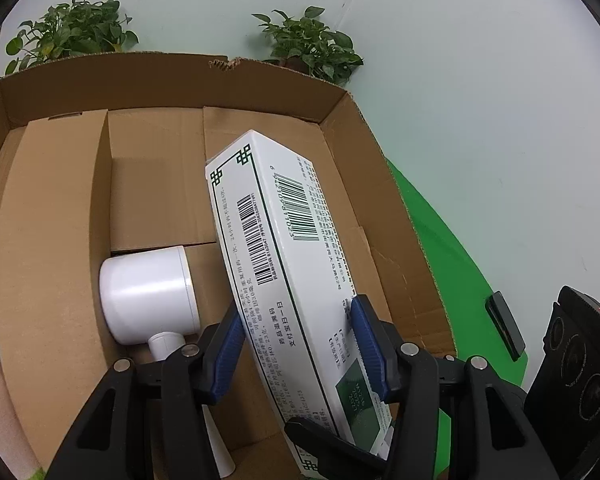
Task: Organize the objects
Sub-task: 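Lift the medicine box with the right gripper over the tray box, then lower the medicine box beside the hair dryer and open the right gripper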
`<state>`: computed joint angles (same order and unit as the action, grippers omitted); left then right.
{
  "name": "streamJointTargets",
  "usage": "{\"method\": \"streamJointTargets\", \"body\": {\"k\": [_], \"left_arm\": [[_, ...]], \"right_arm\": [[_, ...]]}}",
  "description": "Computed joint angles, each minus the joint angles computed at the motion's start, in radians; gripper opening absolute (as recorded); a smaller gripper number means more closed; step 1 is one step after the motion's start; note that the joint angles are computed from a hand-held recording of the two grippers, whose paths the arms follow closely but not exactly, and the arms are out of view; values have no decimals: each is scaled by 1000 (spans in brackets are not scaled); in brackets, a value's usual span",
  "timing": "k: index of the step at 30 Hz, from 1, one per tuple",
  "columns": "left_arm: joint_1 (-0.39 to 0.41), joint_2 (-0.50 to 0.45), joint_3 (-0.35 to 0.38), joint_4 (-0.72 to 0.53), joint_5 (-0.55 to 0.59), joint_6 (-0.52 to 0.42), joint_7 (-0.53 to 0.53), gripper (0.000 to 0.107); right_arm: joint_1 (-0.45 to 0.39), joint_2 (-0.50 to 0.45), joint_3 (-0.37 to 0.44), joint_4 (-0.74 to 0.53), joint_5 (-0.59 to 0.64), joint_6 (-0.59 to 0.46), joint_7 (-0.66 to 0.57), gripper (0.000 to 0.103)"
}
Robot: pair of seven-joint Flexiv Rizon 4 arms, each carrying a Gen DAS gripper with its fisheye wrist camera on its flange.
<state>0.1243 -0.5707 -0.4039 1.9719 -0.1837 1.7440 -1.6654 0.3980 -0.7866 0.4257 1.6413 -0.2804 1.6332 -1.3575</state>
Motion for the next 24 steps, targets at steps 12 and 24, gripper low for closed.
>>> {"method": "streamJointTargets", "body": {"k": [12, 24], "left_arm": [[-80, -32, 99, -38, -56, -88, 25, 53], [-207, 87, 254, 108, -72, -32, -20, 53]], "right_arm": [[10, -30, 4, -33, 50, -80, -22, 59], [143, -11, -158, -34, 30, -99, 45, 60]]}}
